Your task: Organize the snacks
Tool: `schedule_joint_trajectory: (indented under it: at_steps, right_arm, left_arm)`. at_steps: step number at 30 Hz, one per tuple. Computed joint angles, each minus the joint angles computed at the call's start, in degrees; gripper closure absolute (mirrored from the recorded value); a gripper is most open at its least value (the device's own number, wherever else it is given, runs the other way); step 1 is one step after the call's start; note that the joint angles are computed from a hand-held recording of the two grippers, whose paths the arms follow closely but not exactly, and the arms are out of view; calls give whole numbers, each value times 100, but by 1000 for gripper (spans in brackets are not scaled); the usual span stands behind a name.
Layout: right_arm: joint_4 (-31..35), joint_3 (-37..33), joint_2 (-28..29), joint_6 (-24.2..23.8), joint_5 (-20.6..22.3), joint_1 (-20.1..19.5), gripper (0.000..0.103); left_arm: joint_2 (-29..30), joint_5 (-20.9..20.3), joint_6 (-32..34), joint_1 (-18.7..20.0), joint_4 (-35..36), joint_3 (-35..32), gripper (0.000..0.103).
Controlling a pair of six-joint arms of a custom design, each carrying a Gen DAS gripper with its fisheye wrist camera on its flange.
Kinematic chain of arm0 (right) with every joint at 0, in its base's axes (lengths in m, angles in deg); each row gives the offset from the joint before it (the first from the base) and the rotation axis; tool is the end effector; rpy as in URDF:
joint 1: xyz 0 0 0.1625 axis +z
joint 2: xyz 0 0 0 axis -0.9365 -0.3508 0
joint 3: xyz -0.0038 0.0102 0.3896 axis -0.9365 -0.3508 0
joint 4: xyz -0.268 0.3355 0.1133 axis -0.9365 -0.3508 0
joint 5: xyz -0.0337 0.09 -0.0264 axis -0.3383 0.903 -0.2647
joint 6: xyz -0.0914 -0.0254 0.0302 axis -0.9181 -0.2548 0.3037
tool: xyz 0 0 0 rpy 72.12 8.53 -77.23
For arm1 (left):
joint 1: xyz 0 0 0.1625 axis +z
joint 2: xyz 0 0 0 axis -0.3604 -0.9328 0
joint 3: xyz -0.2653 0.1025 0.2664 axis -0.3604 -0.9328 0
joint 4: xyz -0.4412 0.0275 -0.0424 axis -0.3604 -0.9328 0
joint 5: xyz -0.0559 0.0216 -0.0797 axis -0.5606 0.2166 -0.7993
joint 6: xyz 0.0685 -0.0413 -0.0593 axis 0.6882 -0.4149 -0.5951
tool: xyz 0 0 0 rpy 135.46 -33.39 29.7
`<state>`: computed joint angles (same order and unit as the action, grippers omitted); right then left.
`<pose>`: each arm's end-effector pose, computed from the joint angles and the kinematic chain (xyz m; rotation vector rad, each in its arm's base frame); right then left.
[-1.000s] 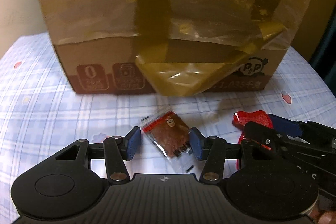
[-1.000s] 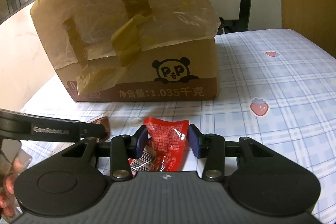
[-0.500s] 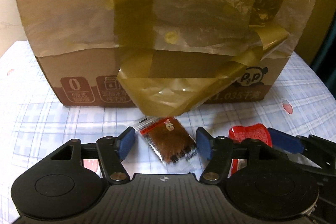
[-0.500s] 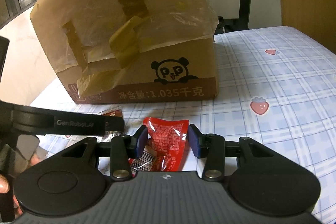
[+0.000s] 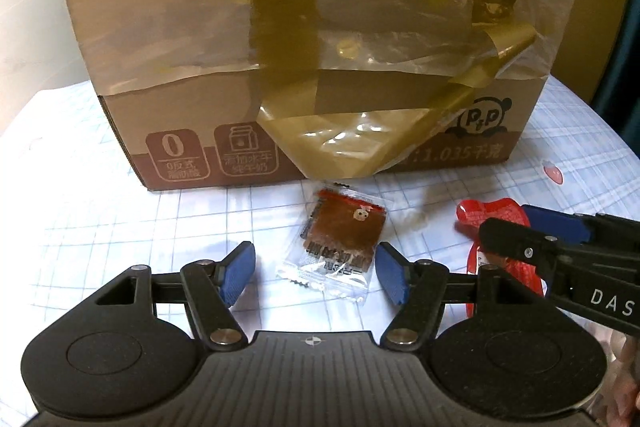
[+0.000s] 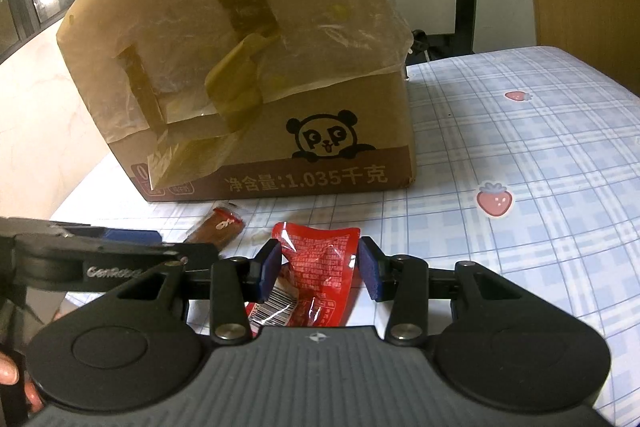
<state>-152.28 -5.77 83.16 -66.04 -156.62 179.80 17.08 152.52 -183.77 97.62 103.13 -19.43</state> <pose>0.2969 -0.6316 -0.1232 -0.1395 -2.1944 1.3608 -0.0073 -0.7437 0.1803 1.2137 2.3641 -0.4678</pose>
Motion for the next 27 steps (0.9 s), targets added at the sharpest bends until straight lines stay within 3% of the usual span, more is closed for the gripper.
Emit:
schedule_joint_trajectory:
  at_steps: [8,10,11,12,17,27]
  right_arm:
    - [-12,21,-13,27,30,-4,58]
    - [-16,22,-12,35,33,-3,58]
    - [-18,21,-12,41,38,-3,58]
    - [-27,32,-18,46,48,-5,58]
    - [-75,86,-44,76,101,-18,58]
    - [-83,24,-3,-9,43,-1,58]
  left_arm:
    - [494,146,220,-12,329,-739,33]
    - [643,186,136,1,486,-1003,37]
    - [582,250,187,16,409,-896,52]
    - [545,347,264,38,386,-848,56]
    - [-85,224,234,46,-197,139,58]
    - [-914,640,-70,220,-591,975,58]
